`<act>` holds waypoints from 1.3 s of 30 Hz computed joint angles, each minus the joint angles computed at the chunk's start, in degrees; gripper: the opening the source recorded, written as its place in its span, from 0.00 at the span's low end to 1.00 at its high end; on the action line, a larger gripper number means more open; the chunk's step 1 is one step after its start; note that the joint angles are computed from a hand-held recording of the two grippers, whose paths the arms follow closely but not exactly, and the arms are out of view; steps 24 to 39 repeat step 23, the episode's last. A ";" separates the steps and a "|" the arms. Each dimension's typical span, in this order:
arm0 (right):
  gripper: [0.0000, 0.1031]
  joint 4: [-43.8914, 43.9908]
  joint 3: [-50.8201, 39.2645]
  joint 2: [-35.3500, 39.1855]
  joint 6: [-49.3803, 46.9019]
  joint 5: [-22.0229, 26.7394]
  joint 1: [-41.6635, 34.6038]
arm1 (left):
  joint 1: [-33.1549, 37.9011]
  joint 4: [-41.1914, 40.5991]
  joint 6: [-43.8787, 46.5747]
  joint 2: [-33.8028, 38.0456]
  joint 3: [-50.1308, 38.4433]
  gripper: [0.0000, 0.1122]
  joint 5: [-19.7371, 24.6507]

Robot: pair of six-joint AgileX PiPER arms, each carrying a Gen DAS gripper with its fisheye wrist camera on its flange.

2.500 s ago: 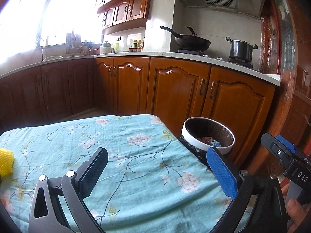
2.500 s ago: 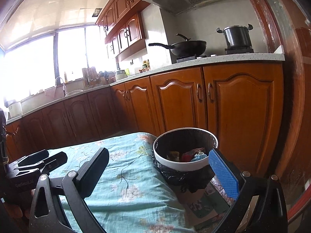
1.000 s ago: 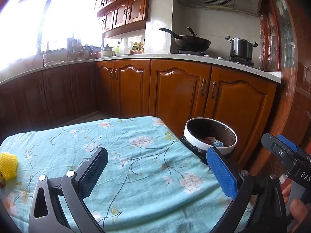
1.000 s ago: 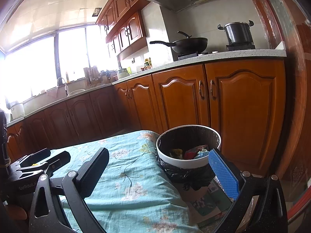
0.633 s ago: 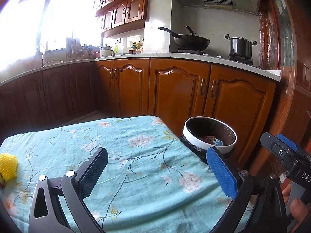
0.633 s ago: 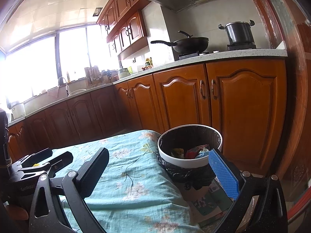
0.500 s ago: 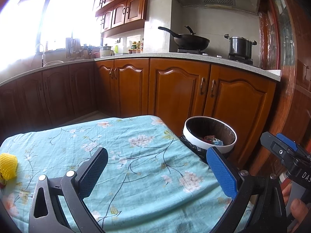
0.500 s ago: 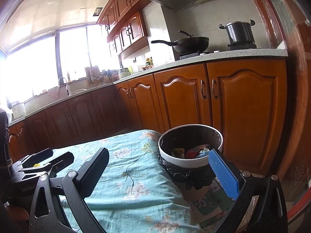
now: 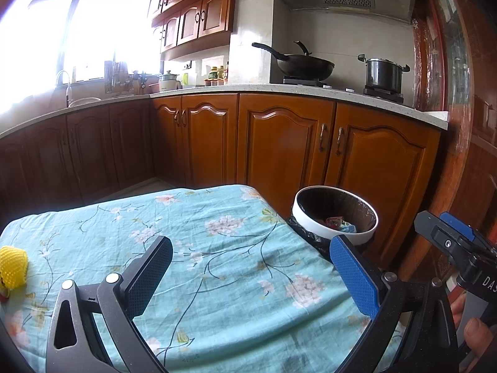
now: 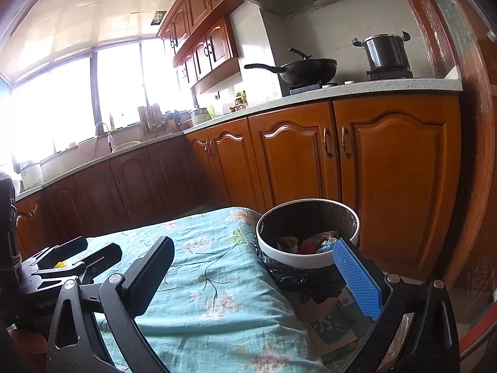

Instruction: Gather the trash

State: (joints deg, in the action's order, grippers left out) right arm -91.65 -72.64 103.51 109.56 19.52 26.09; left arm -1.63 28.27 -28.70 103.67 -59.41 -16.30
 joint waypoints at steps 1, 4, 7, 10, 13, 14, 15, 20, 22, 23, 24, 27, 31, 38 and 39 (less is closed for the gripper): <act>1.00 0.02 0.04 -0.03 -0.02 -0.01 -0.02 | -0.04 -0.16 0.21 0.00 -0.04 0.91 0.10; 1.00 0.26 -0.09 0.03 -0.21 -0.06 0.01 | -0.04 -0.14 0.18 -0.03 0.00 0.91 0.05; 1.00 0.52 -0.15 0.05 -0.49 0.04 0.07 | -0.01 -0.12 0.25 -0.01 -0.06 0.91 0.11; 1.00 0.26 -0.09 0.02 -0.20 0.03 0.07 | 0.02 0.14 -0.04 -0.02 -0.07 0.91 0.07; 1.00 0.35 -0.30 0.21 -0.35 0.04 0.25 | 0.13 0.32 -0.21 0.04 -0.16 0.91 0.06; 1.00 0.58 -0.48 0.39 -0.64 -0.08 0.24 | 0.19 0.54 -0.42 0.05 -0.23 0.91 0.08; 1.00 1.10 -0.67 0.52 -1.12 -0.09 0.37 | 0.17 0.61 -0.48 0.11 -0.33 0.91 0.21; 1.00 2.71 -1.50 1.18 -2.70 -0.71 0.26 | 0.63 3.27 -3.11 0.39 -0.98 0.91 0.66; 1.00 4.12 -1.94 1.43 -4.06 -0.99 0.21 | 0.87 4.67 -4.55 0.55 -1.24 0.91 0.92; 1.00 4.69 -2.12 1.53 -4.71 -1.30 0.00 | 0.96 5.77 -5.69 0.63 -1.50 0.91 1.30; 1.00 4.69 -2.12 1.53 -4.71 -1.30 0.00 | 0.96 5.77 -5.69 0.63 -1.50 0.91 1.30; 1.00 4.69 -2.12 1.53 -4.71 -1.30 0.00 | 0.96 5.77 -5.69 0.63 -1.50 0.91 1.30; 1.00 4.69 -2.12 1.53 -4.71 -1.30 0.00 | 0.96 5.77 -5.69 0.63 -1.50 0.91 1.30; 1.00 4.69 -2.12 1.53 -4.71 -1.30 0.00 | 0.96 5.77 -5.69 0.63 -1.50 0.91 1.30; 1.00 4.69 -2.12 1.53 -4.71 -1.30 0.00 | 0.96 5.77 -5.69 0.63 -1.50 0.91 1.30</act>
